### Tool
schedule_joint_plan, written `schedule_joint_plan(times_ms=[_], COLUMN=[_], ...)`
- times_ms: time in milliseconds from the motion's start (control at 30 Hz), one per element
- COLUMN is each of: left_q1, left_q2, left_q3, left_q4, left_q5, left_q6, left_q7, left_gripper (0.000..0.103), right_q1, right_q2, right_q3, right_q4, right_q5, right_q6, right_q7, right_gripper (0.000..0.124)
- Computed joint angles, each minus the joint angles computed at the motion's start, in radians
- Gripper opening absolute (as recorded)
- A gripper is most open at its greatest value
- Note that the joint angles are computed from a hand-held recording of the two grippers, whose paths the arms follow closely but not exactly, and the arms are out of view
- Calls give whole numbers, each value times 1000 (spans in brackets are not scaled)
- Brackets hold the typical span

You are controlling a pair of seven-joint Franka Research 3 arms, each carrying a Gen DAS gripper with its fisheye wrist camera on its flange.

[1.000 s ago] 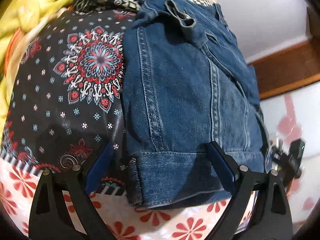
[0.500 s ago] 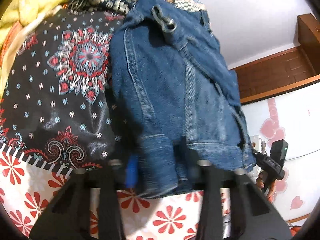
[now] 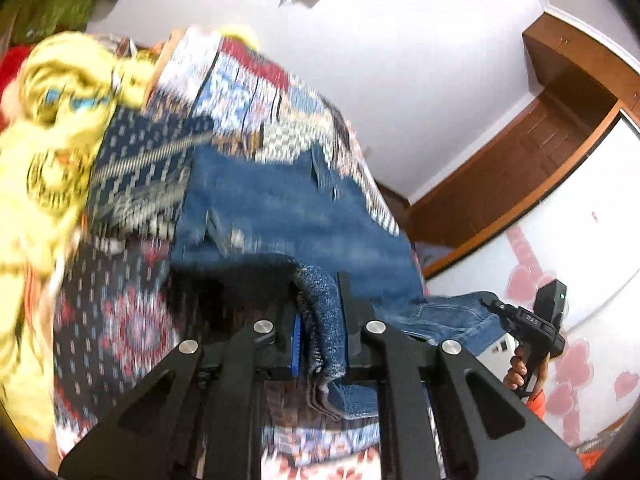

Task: Fold large clothes
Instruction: 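Grasp the jacket hem with both tools side by side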

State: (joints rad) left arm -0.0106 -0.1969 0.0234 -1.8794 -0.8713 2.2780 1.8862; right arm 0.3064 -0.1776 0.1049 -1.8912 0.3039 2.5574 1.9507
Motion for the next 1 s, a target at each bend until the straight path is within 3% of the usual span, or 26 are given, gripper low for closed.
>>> schedule_joint_plan(times_ms=[200, 300, 433, 633, 700, 800, 900, 967, 1000], left_q1=[41, 61, 59, 80, 99, 147, 151, 108, 89], left_q2=[233, 367, 550, 748, 764, 739, 719, 676, 655], left_q3=[-41, -74, -100, -142, -169, -225, -233, -194, -178], left_q4=[255, 408, 594, 765, 756, 690, 693, 670, 652], left_q5=[-3, 111, 294, 432, 445, 428, 483, 608, 668], left_q6=[32, 22, -15, -110, -111, -66, -110, -108, -93], left_q7=[-91, -171, -289, -379, -373, -324, -328, -366, -388], left_gripper=[13, 13, 13, 14, 16, 19, 25, 41, 54], right_q1=[-28, -25, -10, -16, -28, -55, -65, -57, -51], right_q2=[142, 243, 395, 599, 632, 614, 569, 540, 547], right_q3=[-9, -24, -53, -77, -74, -55, -52, -66, -74], right_q4=[173, 277, 432, 643, 664, 609, 561, 551, 563], right_q5=[-100, -133, -182, -168, -149, -76, -30, -42, -59], right_q6=[48, 27, -46, -231, -272, -249, -244, -274, -282], right_q7=[64, 98, 138, 113, 78, 11, -12, 13, 27], right_gripper=[14, 14, 14, 17, 17, 18, 22, 23, 29])
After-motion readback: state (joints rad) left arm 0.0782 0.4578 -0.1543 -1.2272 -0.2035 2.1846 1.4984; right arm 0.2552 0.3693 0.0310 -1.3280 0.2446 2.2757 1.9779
